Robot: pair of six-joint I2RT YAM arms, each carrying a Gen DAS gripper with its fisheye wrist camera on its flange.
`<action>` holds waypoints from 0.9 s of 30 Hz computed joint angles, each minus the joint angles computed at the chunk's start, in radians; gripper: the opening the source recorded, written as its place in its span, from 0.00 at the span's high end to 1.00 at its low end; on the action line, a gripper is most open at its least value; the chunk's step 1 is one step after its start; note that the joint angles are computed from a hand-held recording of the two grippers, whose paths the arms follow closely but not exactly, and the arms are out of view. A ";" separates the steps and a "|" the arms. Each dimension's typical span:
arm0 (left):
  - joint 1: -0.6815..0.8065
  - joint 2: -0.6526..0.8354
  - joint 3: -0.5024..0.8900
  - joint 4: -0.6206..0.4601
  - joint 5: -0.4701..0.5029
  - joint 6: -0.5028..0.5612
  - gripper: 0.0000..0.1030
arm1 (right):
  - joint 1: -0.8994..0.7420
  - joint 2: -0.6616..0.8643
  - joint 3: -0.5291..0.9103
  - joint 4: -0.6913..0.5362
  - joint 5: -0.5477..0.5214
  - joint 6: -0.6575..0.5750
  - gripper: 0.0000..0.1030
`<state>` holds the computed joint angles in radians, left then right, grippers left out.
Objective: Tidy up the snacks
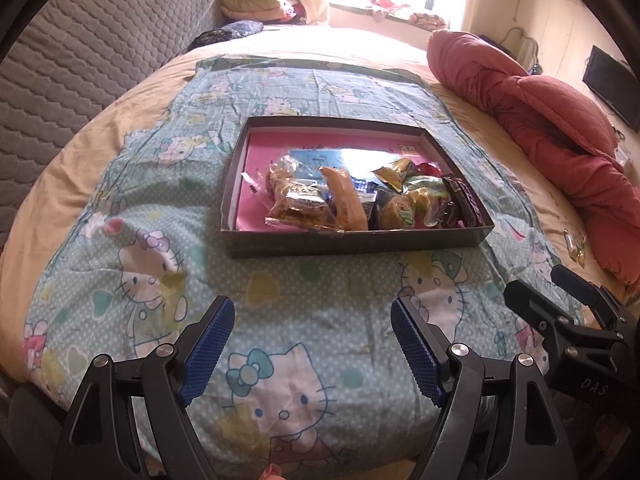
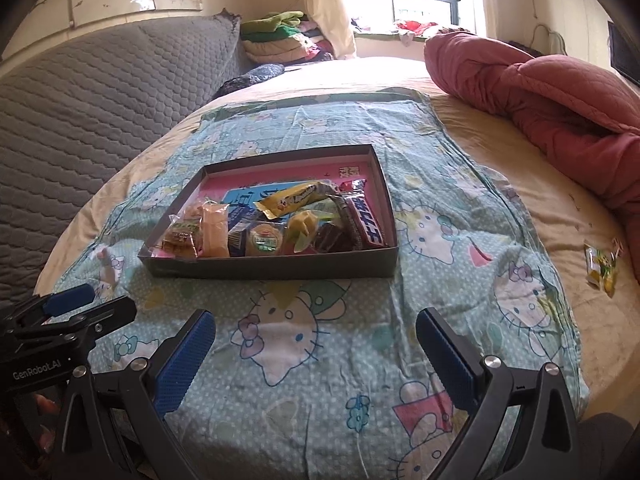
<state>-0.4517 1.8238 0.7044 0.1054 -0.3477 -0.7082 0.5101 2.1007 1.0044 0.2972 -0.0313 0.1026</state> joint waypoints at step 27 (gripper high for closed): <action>-0.004 0.031 0.004 0.007 0.003 0.019 0.21 | 0.011 0.046 0.036 -0.020 -0.041 -0.040 0.02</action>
